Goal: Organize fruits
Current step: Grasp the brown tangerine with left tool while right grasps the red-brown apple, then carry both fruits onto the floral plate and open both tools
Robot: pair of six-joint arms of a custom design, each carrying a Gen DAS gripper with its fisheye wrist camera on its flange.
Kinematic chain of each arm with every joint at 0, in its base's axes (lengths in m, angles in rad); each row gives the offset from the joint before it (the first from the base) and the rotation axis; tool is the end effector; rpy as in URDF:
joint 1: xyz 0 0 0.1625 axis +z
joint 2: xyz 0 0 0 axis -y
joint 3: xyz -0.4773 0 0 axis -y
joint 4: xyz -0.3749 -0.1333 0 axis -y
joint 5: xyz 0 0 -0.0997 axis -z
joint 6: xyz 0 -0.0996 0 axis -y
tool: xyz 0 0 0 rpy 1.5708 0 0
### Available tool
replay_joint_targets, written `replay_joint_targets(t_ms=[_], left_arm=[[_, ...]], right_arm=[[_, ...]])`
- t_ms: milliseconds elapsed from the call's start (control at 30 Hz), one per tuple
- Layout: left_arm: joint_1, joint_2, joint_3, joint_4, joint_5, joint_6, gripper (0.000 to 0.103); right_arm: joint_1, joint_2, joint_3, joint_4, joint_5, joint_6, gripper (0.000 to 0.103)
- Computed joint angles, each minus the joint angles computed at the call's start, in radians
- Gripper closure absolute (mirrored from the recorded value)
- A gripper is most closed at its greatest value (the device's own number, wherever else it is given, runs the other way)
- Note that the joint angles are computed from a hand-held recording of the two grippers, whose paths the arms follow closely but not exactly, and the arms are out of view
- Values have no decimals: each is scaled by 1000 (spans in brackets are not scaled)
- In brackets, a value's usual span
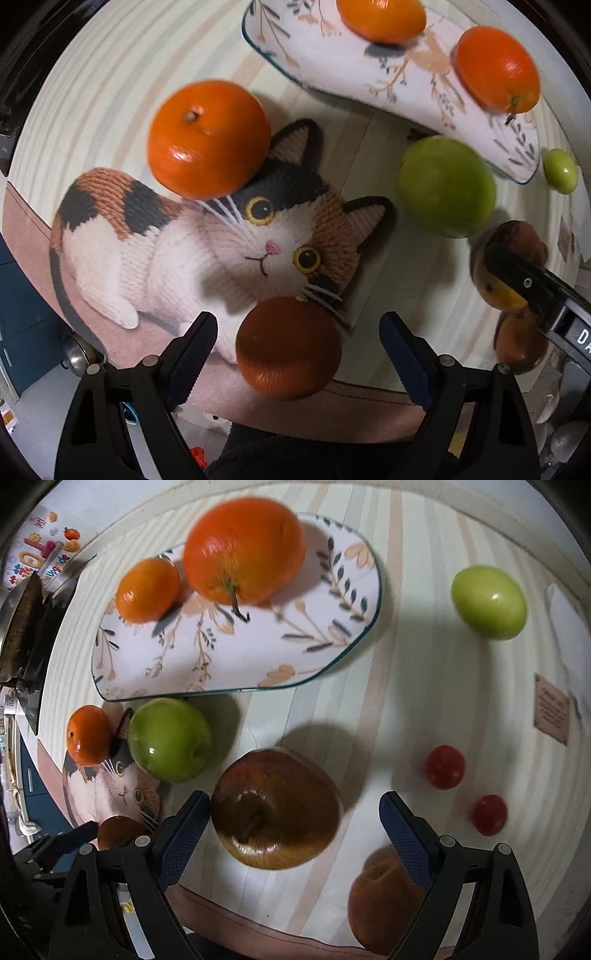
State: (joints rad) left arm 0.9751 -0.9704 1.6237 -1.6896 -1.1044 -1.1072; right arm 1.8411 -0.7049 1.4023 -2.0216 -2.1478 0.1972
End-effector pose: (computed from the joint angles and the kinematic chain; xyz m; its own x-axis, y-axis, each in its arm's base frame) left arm -0.1936 -0.6031 0.2011 -0.7050 -0.3282 -0.6287 -0.3304 0.9364 -0.1183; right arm 0.2703 -0.6797 0.1257 -0.8079 -0.1622 0.5666 -0.1027 0.9854 0.1357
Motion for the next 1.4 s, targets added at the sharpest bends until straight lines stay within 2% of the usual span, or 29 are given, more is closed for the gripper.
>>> replay_joint_targets(t_ms=[67,100,133,200,333,467,600,800,967,1133,1400], left_arm=[[-2,2,6,-6,5,-3,29],[-4,3,7,-5,9,-7,40],[-7,3,9,0,17,-15,47],[-17,1,17,-4,38,-22,53],[-27,-4,23,1,61,-29,54],[-49,-3,24,-15,77,-22,55],[-88,-24,27,-43,74,-6,55],[-127,-55,-27,-79,93,36,55],[-81,-24,-186,-60,110,121,54],[-19,21,-296,-18,144,165,54],[96,98,-425,62,75,182,54]], right_arm=[[-2,7,0,-4,-2,-2,9],[-3,10,-2,-4,-1,1,9],[-4,12,-3,-4,1,1,10],[-3,17,-3,-7,3,-5,14],[9,28,1,-21,11,-29,31],[25,34,10,-34,-14,-49,31],[30,21,15,-36,14,-41,31],[55,-17,-10,-51,81,-48,31],[76,-9,-91,-55,133,-74,31],[86,53,-191,-55,137,-89,31],[69,171,-279,-37,137,-105,31]])
